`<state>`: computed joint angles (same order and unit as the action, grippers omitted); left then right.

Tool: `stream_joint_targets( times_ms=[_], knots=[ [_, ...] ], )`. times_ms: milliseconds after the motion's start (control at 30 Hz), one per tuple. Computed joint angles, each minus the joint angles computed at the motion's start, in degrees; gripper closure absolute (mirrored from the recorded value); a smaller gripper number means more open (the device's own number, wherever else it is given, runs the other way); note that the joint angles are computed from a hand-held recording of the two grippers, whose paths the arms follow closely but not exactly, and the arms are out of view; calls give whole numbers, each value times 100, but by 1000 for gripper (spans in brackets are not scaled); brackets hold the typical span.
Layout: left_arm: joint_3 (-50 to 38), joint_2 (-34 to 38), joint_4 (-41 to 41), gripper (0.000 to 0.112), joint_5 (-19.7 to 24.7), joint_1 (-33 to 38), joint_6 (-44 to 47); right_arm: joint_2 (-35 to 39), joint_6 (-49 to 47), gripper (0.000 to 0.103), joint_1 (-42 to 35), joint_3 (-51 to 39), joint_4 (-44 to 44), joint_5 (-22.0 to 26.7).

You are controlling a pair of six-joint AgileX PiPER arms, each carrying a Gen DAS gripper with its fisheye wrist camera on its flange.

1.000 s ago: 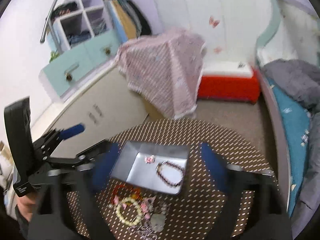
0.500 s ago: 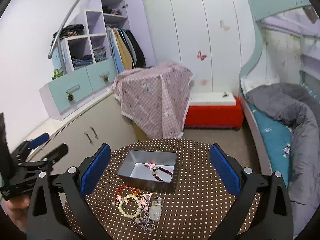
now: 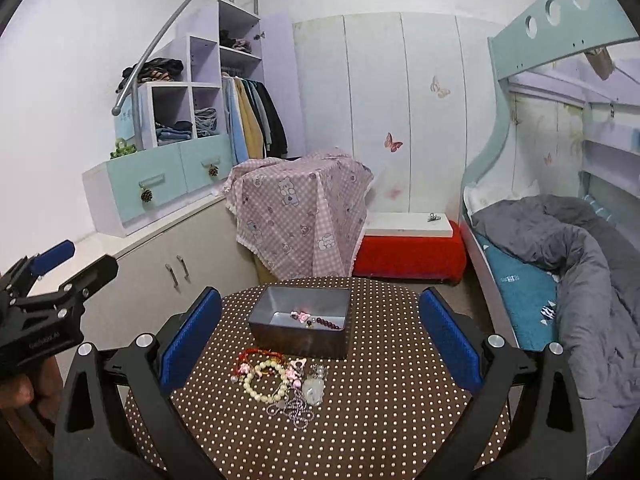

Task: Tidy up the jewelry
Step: 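Lift both tools back from the box toward the jewelry pile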

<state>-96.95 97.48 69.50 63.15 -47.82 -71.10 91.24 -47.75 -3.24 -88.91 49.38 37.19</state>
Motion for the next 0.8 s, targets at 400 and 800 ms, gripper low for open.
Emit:
stream_joint_targets(
  times_ms=[400, 800],
  knots=[
    [703, -186, 57, 15, 54, -52, -689, -493, -708, 8, 73, 918, 334, -558],
    [1068, 586, -1640, 16, -1431, 1322, 118, 172, -211, 8, 153, 929, -504, -530]
  ],
)
